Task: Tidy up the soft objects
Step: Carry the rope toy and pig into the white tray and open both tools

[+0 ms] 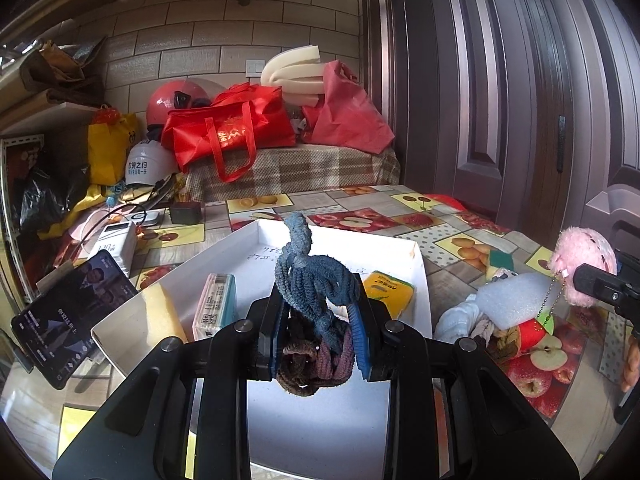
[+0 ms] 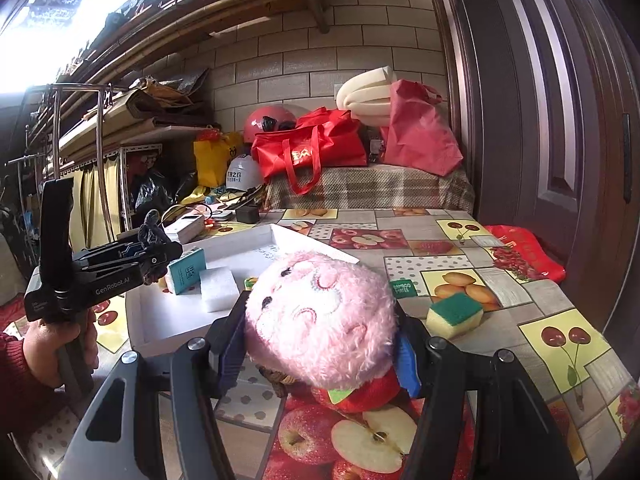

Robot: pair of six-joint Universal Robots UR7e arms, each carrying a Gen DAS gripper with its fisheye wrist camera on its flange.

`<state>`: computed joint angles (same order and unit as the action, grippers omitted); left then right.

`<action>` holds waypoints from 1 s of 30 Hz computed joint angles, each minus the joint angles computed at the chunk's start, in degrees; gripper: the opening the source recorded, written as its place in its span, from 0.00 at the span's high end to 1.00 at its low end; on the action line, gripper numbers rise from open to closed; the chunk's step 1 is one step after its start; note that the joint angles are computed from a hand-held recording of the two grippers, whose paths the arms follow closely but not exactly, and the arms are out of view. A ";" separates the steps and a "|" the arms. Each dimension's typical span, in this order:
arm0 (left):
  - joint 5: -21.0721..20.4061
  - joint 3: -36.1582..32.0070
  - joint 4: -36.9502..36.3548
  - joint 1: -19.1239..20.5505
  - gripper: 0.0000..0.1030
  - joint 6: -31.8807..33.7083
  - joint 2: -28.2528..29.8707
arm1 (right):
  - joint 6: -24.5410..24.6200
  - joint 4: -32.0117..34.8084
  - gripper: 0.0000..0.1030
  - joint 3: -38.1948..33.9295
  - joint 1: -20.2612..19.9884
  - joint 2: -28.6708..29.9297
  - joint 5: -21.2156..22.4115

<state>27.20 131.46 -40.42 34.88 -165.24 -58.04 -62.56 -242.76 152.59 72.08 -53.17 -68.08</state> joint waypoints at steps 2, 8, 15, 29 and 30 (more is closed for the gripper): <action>0.15 -0.34 -0.03 1.27 0.74 0.70 -0.61 | -0.18 0.84 0.40 -0.53 1.13 0.59 -1.10; 2.65 -1.58 4.76 4.30 0.74 -4.46 -2.16 | 1.07 3.66 0.40 -3.10 4.86 2.67 -4.83; 0.98 -2.51 2.35 5.32 0.74 0.12 -1.87 | 3.48 6.32 0.40 -6.87 8.50 6.03 -8.63; 2.91 -4.46 3.32 11.58 0.74 -0.85 -5.24 | 5.47 21.50 0.40 -15.60 18.61 11.28 -17.12; 2.84 -4.81 3.64 11.81 0.74 -1.00 -5.14 | 5.80 23.01 0.40 -16.61 19.59 11.77 -18.99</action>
<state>30.04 126.65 -36.78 46.69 -166.24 -63.17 -56.76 -219.75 135.98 91.66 -41.41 -87.07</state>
